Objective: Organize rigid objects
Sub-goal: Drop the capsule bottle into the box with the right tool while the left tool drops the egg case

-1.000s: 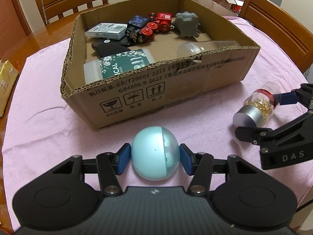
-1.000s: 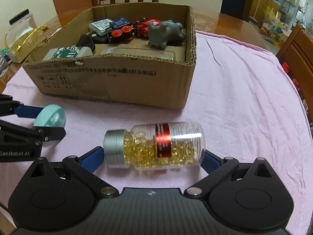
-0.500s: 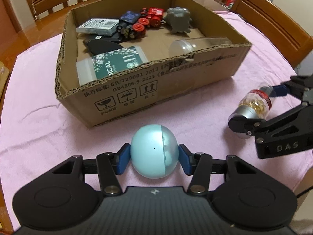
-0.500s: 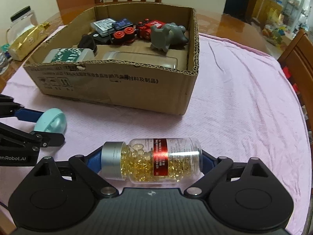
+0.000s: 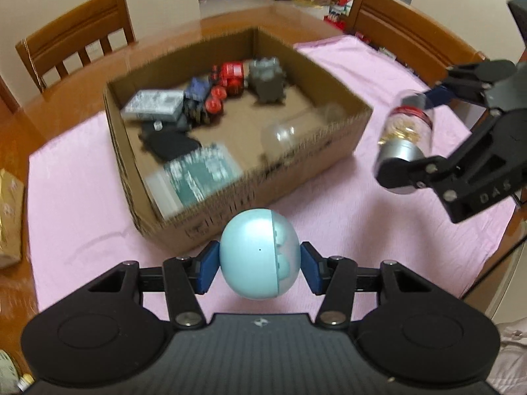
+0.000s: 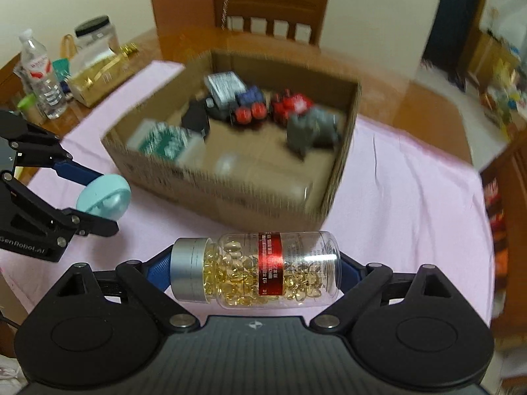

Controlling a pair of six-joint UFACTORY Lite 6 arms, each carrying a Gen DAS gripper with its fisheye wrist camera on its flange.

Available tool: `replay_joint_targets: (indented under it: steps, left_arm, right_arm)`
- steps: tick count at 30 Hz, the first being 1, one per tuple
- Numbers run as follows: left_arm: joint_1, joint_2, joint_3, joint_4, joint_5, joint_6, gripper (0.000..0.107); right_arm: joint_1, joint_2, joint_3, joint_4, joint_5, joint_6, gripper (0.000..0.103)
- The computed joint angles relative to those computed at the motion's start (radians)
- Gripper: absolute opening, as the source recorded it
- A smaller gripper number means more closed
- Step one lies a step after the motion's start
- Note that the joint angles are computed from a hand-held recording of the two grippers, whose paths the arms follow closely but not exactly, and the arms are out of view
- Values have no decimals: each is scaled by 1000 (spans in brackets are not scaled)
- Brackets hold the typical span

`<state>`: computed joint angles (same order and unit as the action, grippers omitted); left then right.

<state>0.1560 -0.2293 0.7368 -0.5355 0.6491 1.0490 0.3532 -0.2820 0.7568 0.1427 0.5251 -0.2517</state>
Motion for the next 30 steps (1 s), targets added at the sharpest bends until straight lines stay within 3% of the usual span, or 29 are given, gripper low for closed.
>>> replay_joint_targets:
  steps: [6, 17, 21, 23, 30]
  left_arm:
    - [10, 55, 117, -30, -4, 0, 52]
    - [-37, 283, 325, -48, -136, -31, 52]
    - [-53, 367, 399, -37, -153, -54, 52]
    - [-65, 396, 424, -32, -163, -60, 52]
    - [-119, 490, 502, -27, -181, -75, 52]
  right_arm:
    - [10, 147, 179, 22, -55, -50, 96]
    - [30, 503, 461, -71, -154, 82, 96]
    - [46, 554, 479, -163, -168, 177, 96]
    - [46, 561, 476, -169, -162, 186, 103]
    - [22, 459, 388, -138, -163, 177, 103]
